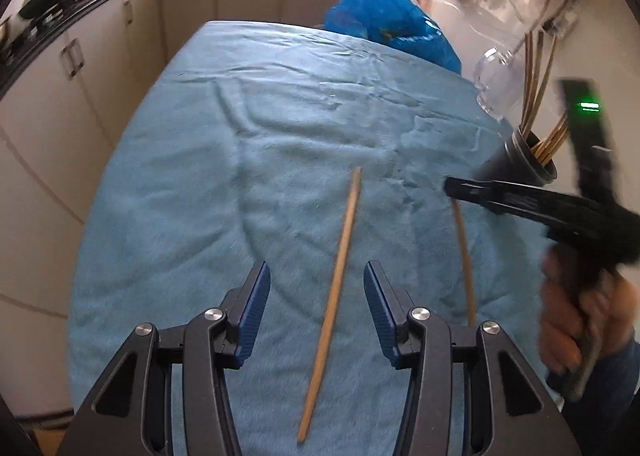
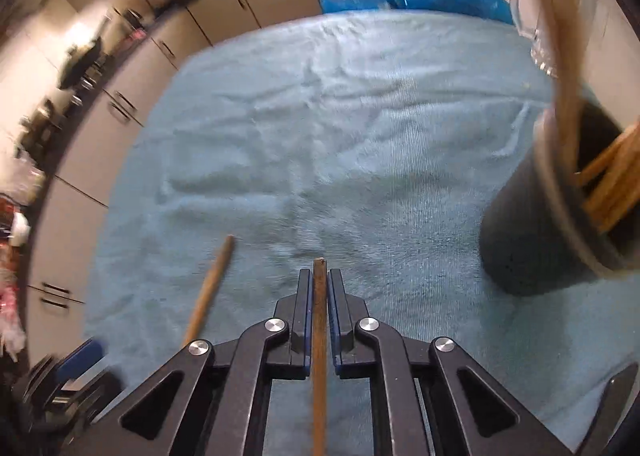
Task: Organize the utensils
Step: 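Lower the left gripper onto a loose chopstick while the right gripper grasps another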
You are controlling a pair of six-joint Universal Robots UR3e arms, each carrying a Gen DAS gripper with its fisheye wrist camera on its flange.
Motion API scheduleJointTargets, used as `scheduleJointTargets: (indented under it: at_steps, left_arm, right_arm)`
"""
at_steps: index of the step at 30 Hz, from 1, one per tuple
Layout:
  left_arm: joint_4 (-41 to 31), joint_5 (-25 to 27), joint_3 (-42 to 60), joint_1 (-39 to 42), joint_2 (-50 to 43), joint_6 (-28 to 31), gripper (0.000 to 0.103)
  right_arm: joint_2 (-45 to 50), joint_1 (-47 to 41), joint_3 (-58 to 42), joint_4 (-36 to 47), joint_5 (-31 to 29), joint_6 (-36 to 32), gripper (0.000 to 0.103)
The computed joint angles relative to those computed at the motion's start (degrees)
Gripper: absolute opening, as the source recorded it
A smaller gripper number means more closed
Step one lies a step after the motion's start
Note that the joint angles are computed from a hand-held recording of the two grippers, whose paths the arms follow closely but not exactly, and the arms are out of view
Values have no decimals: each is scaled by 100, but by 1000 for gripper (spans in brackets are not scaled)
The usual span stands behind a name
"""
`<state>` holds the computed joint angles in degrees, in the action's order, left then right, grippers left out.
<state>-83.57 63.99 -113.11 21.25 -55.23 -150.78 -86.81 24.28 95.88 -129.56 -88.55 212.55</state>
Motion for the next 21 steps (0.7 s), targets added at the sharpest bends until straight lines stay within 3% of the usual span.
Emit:
scheduleJointTargets:
  at_steps: [6, 13, 16, 21]
  left_arm:
    - [1468, 901, 747, -1555, -1985, -1218, 47]
    - [1752, 1624, 1946, -2540, -3641, -1957, 46]
    - [1653, 1815, 2388, -2775, -4168, -2138, 27]
    - [1860, 2269, 2522, -3076, -4384, -2402, 18]
  right_arm:
    - [-1037, 100, 703, -639, -76, 17, 8]
    - [-1956, 185, 1104, -765, -231, -132, 8]
    - [-2098, 190, 1200, -849, -209, -168, 8]
    - [-2292, 159, 1366, -937, -149, -140, 8]
